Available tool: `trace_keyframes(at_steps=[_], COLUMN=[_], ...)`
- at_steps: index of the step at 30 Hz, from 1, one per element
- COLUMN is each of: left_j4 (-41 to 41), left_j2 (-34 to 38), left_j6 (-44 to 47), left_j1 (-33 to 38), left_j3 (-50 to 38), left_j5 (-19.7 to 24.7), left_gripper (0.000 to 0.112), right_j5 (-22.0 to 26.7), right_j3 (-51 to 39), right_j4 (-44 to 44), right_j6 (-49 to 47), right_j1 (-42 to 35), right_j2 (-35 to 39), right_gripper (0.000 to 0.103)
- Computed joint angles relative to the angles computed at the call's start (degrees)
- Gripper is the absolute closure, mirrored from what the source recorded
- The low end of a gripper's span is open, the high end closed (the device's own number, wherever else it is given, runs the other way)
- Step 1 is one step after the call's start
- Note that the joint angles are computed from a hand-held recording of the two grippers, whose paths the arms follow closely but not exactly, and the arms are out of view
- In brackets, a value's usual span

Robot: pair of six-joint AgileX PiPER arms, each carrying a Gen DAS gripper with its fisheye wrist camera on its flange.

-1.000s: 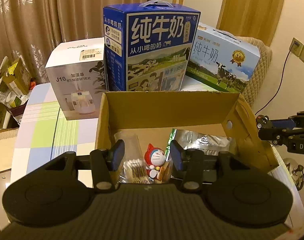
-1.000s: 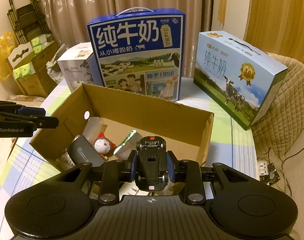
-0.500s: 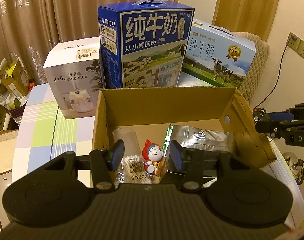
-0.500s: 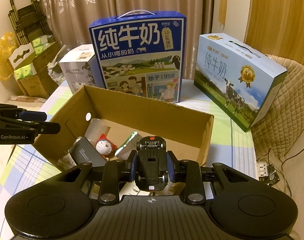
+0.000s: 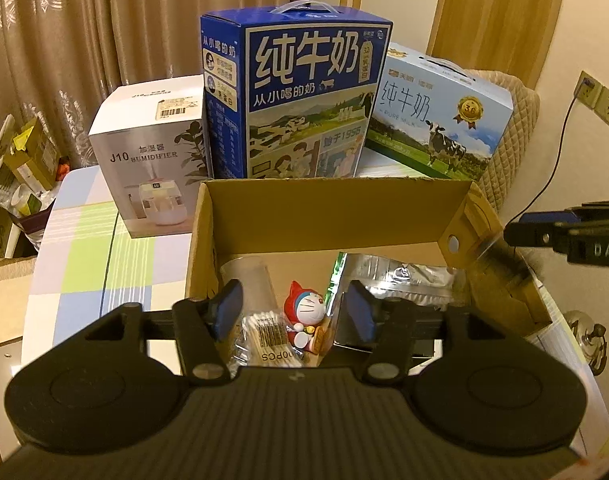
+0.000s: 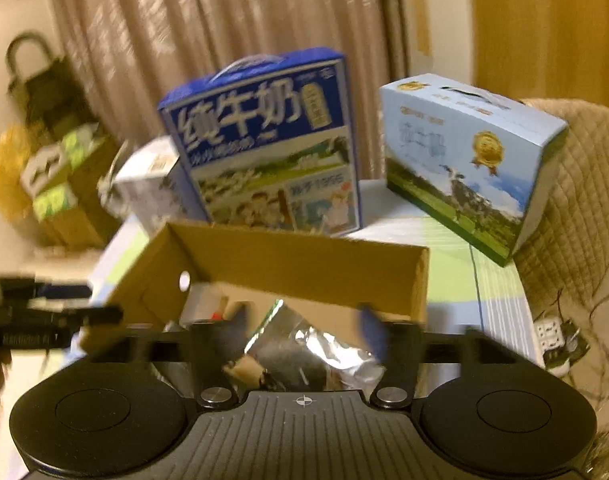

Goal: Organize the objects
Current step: 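Withdraw both open tools from the box back over the table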

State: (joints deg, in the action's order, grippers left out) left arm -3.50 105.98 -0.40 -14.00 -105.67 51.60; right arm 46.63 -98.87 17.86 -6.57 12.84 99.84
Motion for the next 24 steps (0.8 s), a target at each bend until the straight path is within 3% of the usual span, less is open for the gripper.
trace_keyframes(at_steps=[8,14,19,24], left_j4=[0.46,1.84,6.76,15.42], left_j2=[-3.28,-11.19,-20.06,-29.61], left_j6=[-1.28,-4.68,-11.07,-21.68], left_j1=[-0.15,-1.7,-5.08,-11.44], left_j3=[4.35,13.66,22.45,30.28], left_j5=[-2.3,-5.97,-6.97,-4.72], left_gripper=[0.034,0.013,0.01,0.01], right_j5=[-0.35,1.19,3.75,5.69], right_j3=[5.9,14.23,22.1,30.32], right_j4=[-1.3,-1.86,-3.69,-16.04], right_j6=[0.16,1.66,4.43,15.29], right_j1=[-0.77,-0.75,1.31,9.74], right_j2=[-5.54,-14.07,-23.24,-34.08], right_gripper=[0.034,0.034,0.034,0.034])
